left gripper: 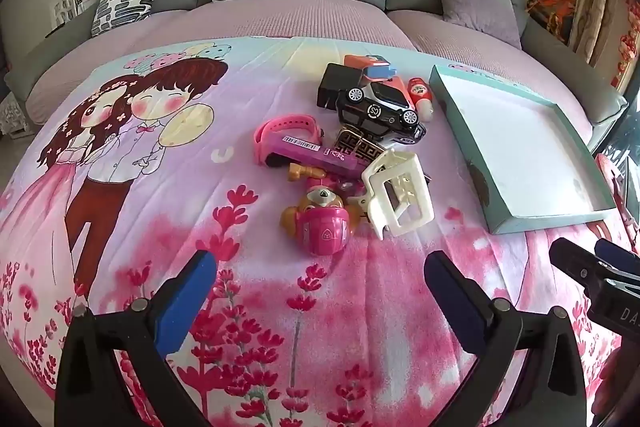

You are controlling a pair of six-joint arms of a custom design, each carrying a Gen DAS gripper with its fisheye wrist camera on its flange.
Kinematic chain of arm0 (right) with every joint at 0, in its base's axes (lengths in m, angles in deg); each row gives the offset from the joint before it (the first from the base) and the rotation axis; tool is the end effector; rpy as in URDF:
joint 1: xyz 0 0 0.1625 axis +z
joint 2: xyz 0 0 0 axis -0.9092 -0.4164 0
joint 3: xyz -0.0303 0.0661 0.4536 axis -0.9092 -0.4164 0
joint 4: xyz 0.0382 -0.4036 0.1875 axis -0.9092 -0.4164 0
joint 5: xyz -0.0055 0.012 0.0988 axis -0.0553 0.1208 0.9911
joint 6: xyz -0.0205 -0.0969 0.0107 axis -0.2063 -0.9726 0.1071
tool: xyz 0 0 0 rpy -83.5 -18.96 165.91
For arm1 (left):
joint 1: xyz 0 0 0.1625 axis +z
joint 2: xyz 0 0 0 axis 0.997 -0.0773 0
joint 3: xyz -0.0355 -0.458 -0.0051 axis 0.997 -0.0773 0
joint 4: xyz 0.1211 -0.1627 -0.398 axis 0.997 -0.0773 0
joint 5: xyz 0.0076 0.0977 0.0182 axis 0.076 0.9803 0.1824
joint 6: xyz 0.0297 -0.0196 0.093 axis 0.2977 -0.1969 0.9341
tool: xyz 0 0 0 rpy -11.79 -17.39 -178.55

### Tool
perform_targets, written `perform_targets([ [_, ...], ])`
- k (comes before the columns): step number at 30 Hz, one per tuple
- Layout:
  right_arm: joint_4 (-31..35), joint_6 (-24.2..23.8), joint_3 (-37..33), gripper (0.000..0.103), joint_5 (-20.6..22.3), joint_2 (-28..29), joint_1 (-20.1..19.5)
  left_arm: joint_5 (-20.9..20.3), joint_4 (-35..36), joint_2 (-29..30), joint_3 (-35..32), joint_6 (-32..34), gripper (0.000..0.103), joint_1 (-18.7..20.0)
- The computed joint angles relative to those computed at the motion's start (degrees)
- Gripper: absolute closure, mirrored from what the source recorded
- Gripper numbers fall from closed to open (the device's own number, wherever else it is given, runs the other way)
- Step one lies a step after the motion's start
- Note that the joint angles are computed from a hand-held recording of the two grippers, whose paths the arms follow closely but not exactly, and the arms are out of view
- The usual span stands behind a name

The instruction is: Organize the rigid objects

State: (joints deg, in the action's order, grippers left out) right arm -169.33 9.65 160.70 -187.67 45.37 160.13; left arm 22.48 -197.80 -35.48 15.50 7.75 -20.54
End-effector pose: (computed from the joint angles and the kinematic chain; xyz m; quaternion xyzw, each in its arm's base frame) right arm 0.1264 -0.7485 0.1139 -0.0045 -0.8669 0.3306 0.3731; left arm -0.1495 -0.7907 0.0817 0.1968 0.8935 -0.2628 0.3063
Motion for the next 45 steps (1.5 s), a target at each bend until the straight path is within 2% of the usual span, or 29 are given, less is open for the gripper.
perform_targets([
  [2, 0.24, 0.21, 0.04, 0.0, 0.09, -0.08, 0.04, 1.1, 0.65, 0.07, -0.18, 0.13, 0.0, -0.16],
  [8, 0.55, 0.58, 0.11, 0.0, 0.08, -0.21, 0.18, 0.11, 1.09, 0.35, -0.45, -2.49, 0.0, -0.03],
  [11, 0.79, 0.68, 0.11, 0.0, 0.0, -0.27, 0.26, -0.2, -1.69, 0.43, 0.57, -0.86, 0.0, 0.47],
  [13, 0.87, 0.8, 0.08, 0.0, 0.0, -0.27, 0.27, 0.02, 1.12, 0.27, -0.46, -0.82, 0.0, 0.4],
  [19, -0.26, 0.17, 0.65, 0.0, 0.36, -0.34, -0.2, 0.82, 0.88, 0.57, -0.66, -0.79, 0.0, 0.48],
  [45, 0.02, 0.1, 0.4, 0.0, 0.15, -0.27, -0.14, -0.17, 0.3, 0.44, -0.68, -1.63, 0.0, 0.76],
])
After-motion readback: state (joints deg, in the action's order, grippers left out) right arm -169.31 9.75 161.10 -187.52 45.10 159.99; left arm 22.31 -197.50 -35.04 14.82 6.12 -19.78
